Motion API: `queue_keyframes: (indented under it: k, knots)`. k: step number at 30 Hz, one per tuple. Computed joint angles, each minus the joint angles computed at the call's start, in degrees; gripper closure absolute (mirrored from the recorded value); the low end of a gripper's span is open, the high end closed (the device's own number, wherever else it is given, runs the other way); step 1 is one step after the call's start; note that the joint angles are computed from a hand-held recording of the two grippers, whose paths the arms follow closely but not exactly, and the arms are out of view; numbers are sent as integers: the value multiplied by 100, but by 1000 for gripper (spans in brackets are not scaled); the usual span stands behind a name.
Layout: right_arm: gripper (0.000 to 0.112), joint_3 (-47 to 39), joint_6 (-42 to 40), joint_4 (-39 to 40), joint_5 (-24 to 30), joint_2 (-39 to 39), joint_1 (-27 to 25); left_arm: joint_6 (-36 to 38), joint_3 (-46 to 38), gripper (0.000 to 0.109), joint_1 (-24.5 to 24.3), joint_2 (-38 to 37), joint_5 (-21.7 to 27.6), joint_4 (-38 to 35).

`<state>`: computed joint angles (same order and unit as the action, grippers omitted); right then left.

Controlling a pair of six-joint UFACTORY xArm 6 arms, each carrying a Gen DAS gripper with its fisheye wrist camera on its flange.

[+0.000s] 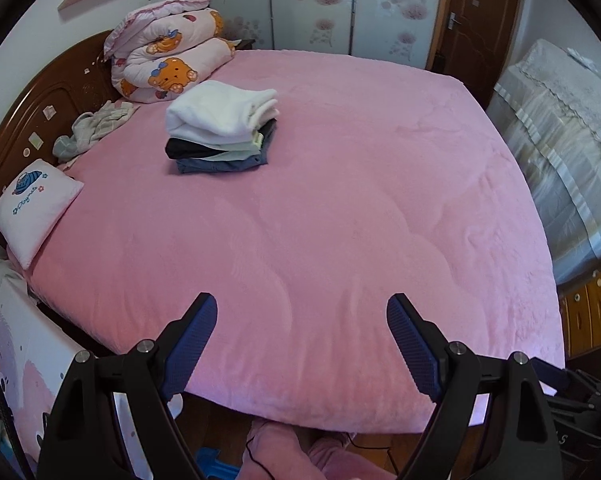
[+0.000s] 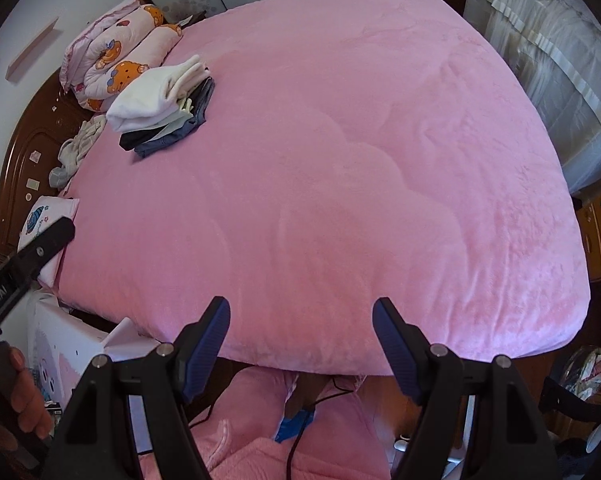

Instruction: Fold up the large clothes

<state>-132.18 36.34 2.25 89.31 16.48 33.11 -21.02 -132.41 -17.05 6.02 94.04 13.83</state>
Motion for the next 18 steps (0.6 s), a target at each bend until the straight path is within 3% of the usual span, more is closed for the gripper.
queue_keyframes:
  k: [6,9,18]
  knots:
    - [38,1160,252,-376,-512,-894,115,-54,630,23,-515,-500,-150,197]
    - [38,1218,355,-609,-425,-976,253,-98,900,23,-603,-694,-146,143]
    - [34,1658,418,-1247,-630,-1139,440,-57,1846,23,-448,-1135,-547,18]
